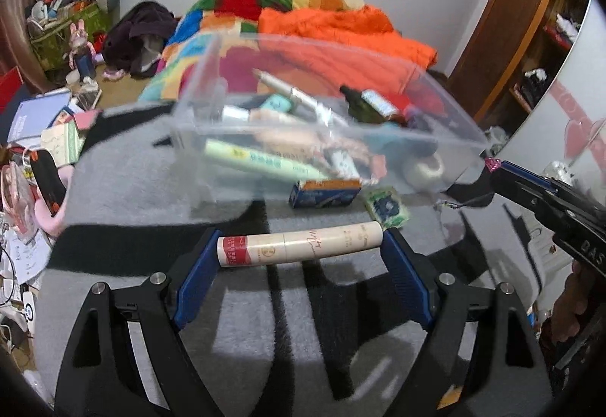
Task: Organize objects
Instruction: 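Carry the cylinder and octopus charm into the clear box and open both tools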
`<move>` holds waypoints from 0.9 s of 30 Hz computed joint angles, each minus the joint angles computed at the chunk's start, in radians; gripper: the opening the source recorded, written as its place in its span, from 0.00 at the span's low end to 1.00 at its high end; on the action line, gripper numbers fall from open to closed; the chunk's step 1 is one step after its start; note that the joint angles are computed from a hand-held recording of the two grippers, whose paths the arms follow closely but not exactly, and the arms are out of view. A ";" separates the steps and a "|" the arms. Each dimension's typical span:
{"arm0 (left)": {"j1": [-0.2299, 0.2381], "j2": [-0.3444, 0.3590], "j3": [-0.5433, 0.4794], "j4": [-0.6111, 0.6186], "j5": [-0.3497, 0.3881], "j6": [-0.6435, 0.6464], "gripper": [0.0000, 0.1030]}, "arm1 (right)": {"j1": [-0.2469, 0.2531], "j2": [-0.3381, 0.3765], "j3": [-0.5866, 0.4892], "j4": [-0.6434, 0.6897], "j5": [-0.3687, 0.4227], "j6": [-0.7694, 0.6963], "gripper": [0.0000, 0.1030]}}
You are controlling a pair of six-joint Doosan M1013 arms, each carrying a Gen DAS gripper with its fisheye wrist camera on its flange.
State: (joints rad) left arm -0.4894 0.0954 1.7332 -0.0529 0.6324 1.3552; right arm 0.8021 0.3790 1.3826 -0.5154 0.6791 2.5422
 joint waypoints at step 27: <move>0.007 0.018 -0.112 0.081 -0.114 0.009 0.82 | -0.015 0.028 -0.150 -0.217 -0.080 0.111 0.21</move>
